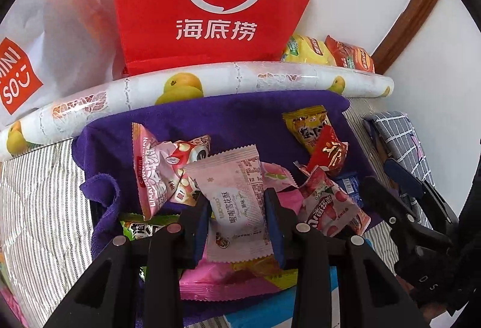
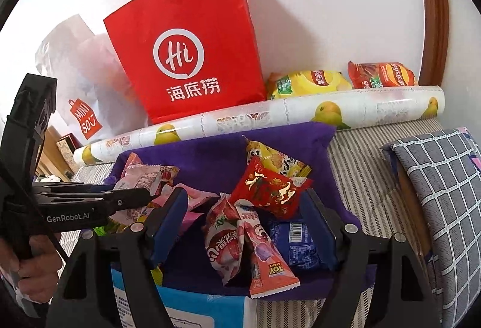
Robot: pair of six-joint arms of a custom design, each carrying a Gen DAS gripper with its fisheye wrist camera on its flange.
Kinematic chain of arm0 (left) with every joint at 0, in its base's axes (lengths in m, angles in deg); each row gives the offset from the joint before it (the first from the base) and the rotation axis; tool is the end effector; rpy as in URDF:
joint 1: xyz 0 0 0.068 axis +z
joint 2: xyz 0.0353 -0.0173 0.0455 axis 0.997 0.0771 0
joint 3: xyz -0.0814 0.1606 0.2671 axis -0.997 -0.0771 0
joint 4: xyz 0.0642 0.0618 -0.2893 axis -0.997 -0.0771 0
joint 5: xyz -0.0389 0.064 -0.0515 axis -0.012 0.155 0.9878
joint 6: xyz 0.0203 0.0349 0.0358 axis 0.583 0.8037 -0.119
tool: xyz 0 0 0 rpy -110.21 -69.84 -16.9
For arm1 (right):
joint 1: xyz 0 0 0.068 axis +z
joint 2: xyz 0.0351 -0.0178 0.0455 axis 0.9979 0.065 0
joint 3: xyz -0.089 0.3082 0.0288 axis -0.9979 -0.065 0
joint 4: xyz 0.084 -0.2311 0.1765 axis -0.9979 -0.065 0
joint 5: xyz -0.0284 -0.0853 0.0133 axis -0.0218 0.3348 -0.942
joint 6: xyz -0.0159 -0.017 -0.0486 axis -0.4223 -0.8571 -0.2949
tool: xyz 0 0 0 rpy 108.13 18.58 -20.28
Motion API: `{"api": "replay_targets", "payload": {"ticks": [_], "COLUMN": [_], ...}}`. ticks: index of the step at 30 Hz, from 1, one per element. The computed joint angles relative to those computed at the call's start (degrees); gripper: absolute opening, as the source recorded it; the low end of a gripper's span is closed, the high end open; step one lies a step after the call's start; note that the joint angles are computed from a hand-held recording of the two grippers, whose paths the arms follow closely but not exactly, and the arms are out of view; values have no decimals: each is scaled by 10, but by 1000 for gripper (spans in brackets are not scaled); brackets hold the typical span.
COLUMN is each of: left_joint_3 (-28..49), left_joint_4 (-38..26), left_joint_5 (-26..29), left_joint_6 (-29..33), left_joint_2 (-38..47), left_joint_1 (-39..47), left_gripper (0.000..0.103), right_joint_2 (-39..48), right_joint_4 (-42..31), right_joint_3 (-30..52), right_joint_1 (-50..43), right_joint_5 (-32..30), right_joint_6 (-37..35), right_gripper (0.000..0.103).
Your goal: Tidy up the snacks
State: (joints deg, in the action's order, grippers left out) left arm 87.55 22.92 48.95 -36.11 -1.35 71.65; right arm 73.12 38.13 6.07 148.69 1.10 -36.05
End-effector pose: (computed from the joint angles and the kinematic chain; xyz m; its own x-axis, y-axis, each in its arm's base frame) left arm 0.1844 -0.0514 0.2205 -0.8796 0.0184 -0.4754 0.1449 0.9621 -0.2309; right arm 0.1456 0.2407 0.1945 -0.6801 0.0054 -0.7331 -0.2030 0.9595 0.1953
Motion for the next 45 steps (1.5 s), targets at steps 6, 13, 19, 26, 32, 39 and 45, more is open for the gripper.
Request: {"api": "replay_targets", "payload": {"ticks": [6, 13, 19, 26, 32, 39, 45], "left_joint_3": [2, 4, 6, 9, 21, 34, 56], "left_joint_4": [1, 1, -1, -11, -35, -66, -106], "left_joint_5": [2, 10, 6, -14, -16, -26, -73], "left_joint_6": [0, 0, 1, -8, -6, -19, -43], "left_joint_2": [-3, -7, -32, -45, -55, -83, -118], "left_joint_1": [-12, -10, -15, -28, -22, -37, -100], "left_gripper": [34, 39, 49, 52, 52, 52, 57], "right_joint_2": [3, 2, 0, -6, -5, -9, -36], "right_joint_4": [-3, -7, -6, -1, -5, -83, -181], "right_joint_3": [2, 3, 1, -6, -2, 30, 50], "right_joint_1": [0, -3, -5, -12, -16, 12, 62], "right_joint_5": [1, -9, -10, -16, -31, 10, 49], "right_joint_6": [1, 4, 8, 11, 11, 46, 106], "right_gripper": [76, 76, 76, 76, 76, 76, 76]}}
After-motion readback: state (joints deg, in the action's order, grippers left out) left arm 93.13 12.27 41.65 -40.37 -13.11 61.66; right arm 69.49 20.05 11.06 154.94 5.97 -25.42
